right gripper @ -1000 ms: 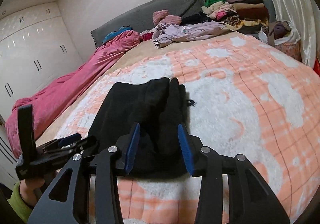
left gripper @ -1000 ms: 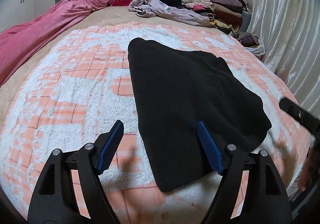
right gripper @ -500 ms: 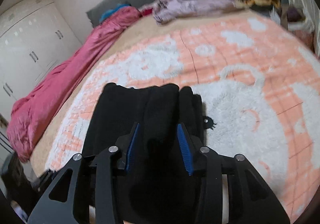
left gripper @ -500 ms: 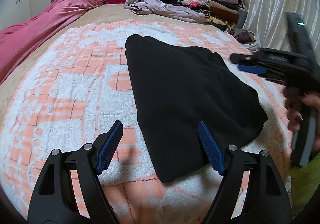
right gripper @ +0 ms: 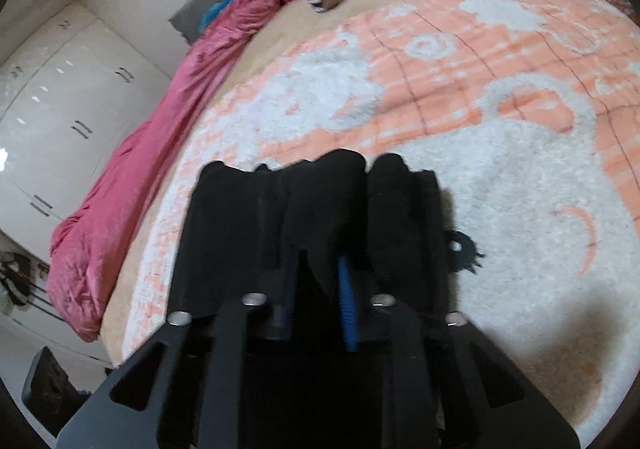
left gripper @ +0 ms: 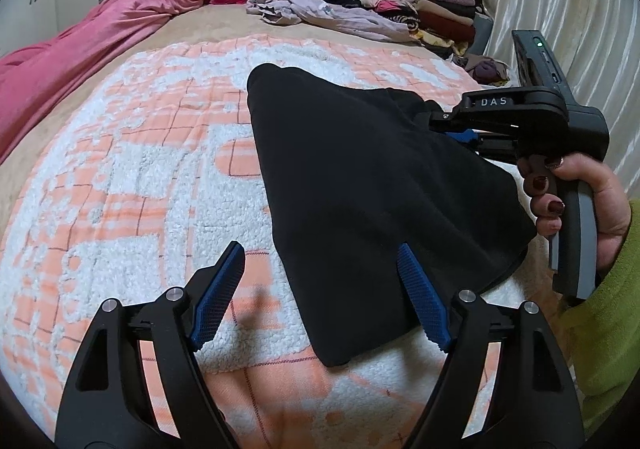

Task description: Fold small clothes

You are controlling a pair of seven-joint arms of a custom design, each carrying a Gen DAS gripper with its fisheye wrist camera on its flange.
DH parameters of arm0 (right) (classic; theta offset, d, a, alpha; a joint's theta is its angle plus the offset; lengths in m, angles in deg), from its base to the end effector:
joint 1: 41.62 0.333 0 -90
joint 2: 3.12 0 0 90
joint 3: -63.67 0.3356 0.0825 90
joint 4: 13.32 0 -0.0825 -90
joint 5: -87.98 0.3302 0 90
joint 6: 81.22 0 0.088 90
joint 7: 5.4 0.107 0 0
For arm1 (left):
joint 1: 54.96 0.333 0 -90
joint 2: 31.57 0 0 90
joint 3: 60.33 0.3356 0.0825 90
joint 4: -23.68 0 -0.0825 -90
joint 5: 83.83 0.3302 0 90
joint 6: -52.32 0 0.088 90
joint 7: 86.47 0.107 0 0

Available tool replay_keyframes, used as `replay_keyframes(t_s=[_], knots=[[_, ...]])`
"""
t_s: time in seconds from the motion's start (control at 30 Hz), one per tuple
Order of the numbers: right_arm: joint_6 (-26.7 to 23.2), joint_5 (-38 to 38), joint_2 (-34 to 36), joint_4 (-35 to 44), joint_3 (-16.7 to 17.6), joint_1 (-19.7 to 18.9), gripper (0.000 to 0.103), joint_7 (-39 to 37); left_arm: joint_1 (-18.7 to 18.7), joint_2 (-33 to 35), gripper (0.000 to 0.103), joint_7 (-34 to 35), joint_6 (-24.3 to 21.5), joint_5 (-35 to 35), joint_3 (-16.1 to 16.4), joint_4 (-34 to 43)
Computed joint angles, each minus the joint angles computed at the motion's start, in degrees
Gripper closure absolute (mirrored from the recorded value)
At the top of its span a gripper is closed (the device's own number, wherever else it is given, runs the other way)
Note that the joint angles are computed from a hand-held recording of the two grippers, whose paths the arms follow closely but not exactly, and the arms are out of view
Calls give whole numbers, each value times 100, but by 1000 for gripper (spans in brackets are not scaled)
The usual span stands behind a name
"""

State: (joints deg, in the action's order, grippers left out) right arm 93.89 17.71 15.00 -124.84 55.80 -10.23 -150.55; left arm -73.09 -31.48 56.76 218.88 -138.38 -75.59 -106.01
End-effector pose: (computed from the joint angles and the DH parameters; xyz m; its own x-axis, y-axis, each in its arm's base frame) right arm 0.5117 0.3121 0.4252 -0.2789 -0.7811 -0.5586 -0.6238 0.5896 -0.5130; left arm 0.4512 -0.2381 0.4680 -0.6407 -0.7536 0.1470 -0.6237 0.3992 -0.6720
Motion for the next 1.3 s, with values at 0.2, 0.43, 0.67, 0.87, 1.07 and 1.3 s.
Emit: replay_keyframes(t_s=[0.2, 0.43, 0.67, 0.87, 1.07, 1.3], knots=[[-1204, -1050, -601, -92, 133, 324, 97, 338, -22, -30, 32, 228, -5, -224, -10, 12], [-3601, 918, -393, 353, 1029, 221, 97, -2861, -40, 120, 31, -55, -16, 107, -52, 32], [-3899, 1173, 64, 556, 915, 343, 95, -2981, 31, 90, 29, -71, -150, 87, -72, 40], [-3607, 945, -249, 235, 913, 319, 87, -2423, 5, -17, 29, 63, -192, -82, -43, 22], [-3507, 370, -645, -163, 1068, 296, 80, -1570, -51, -130, 28, 110, -219, -168, 14, -3], [-3606, 18, -918, -357, 1358, 235, 75, -1199, -107, -189, 25, 55, -189, -147, 54, 3]])
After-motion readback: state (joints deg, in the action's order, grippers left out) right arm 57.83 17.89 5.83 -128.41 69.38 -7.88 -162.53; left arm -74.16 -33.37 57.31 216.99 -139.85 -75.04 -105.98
